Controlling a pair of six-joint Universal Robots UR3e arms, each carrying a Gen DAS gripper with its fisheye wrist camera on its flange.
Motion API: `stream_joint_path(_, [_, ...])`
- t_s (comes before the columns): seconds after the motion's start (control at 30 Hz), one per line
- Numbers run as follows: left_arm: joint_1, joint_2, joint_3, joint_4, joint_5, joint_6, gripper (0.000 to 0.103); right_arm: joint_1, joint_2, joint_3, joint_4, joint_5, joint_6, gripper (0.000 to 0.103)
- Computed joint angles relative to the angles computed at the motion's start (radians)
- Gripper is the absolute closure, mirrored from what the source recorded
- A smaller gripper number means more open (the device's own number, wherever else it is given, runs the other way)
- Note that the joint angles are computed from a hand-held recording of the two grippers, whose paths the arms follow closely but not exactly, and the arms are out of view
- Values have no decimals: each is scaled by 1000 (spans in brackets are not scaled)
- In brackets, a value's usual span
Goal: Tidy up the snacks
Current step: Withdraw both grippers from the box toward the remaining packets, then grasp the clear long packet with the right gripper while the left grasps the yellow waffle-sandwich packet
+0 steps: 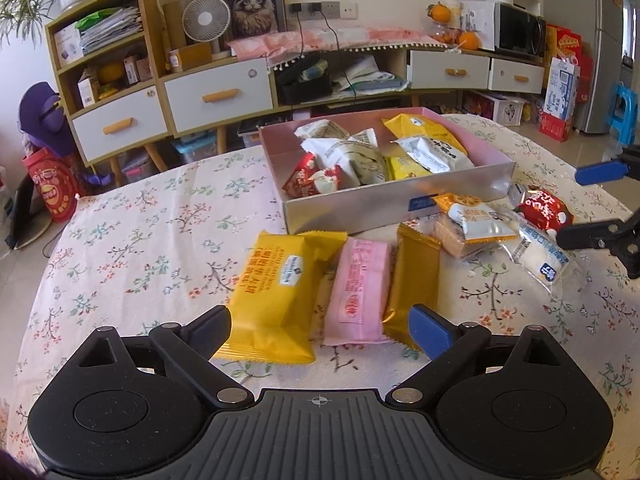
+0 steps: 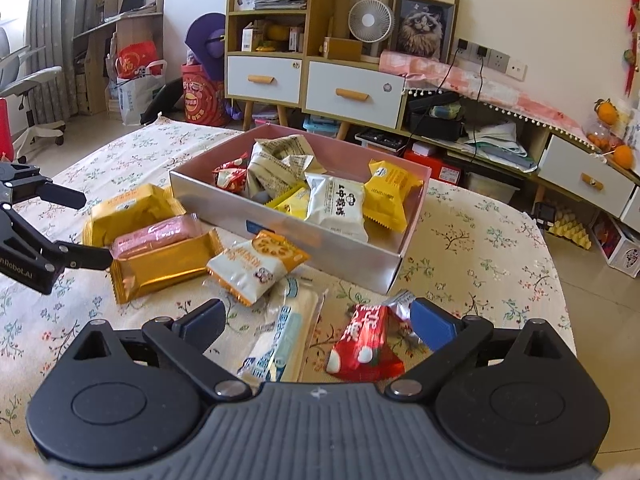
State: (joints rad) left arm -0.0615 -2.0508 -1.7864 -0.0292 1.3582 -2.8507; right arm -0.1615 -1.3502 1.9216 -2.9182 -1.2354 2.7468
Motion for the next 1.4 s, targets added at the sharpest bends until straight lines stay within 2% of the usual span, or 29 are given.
stream_joint_path(0.17, [24, -26, -12, 96, 15, -19, 6, 5, -2, 38, -31, 2, 9, 4])
stream_joint_path(0.43, [60, -88, 81, 20, 12, -45, 7, 27, 16, 36, -34, 10, 31, 5])
stream_joint_path(0.6, [64, -132, 159, -46, 3, -69, 9, 42, 34, 17, -12, 27, 22, 15])
stream_joint_path(0.73, [60, -157, 219, -116, -5, -89, 17, 50, 48, -8, 33, 34, 11, 29])
stream_joint_path(1.0, [34, -189, 277, -174, 13, -94, 36, 59, 66, -32, 66, 8, 16, 37])
stream_joint_path(1.13, [22, -199, 299, -185, 27, -105, 45, 61, 81, -49, 88, -7, 35, 44])
stream_joint_path(1.3, [13, -202, 304, -186, 38, -107, 53, 53, 79, -55, 108, 7, 44, 49])
stream_joint_path(1.4, [8, -198, 303, -188, 48, -107, 55, 52, 74, -54, 113, 13, 35, 56])
